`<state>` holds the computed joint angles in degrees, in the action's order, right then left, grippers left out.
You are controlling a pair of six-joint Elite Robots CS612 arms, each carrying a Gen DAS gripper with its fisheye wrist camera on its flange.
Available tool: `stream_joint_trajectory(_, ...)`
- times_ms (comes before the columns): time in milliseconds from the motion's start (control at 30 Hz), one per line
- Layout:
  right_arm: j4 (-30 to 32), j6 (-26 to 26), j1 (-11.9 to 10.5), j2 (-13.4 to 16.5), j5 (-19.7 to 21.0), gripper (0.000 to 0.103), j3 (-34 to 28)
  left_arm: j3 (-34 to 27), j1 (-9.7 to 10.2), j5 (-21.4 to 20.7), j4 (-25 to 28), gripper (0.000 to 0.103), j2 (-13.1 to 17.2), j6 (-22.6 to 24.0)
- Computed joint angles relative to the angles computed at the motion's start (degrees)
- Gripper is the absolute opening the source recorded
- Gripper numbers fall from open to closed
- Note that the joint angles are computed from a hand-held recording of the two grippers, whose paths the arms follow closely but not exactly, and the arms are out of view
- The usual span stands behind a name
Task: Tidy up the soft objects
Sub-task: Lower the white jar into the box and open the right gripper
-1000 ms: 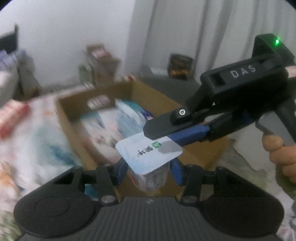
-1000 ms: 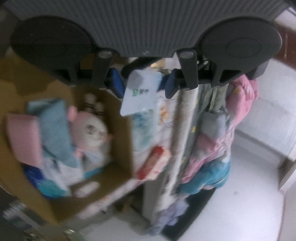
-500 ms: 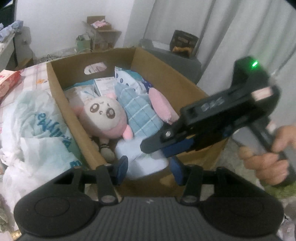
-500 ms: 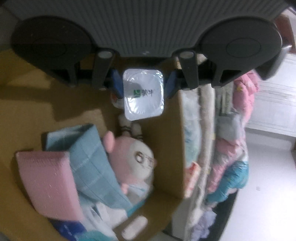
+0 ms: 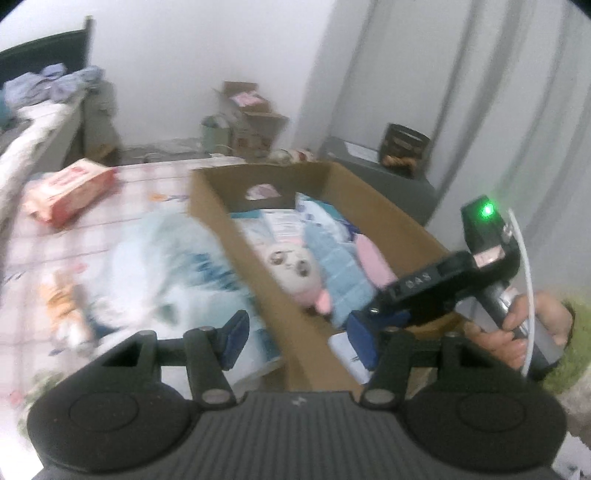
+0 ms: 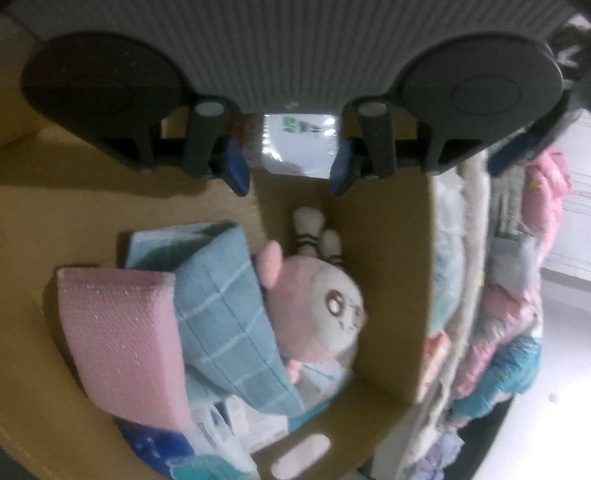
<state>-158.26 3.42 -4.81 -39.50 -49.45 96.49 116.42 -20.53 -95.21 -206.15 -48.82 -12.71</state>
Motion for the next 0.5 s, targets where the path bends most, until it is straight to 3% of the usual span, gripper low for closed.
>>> stream_joint_trajectory(300, 8.9, -2.3, 0.6, 0.8, 4.3, 0.044, -1.3, 5.2, 1.82, 4.4, -2.6, 0.061, -0.2, -4.8)
stream_joint_trajectory(500, 10.1, -1.0, 0.7, 0.4, 4.4, 0.048, -1.3, 7.7, 2.58, 6.4, -5.6, 0.065, 0.5, -7.1)
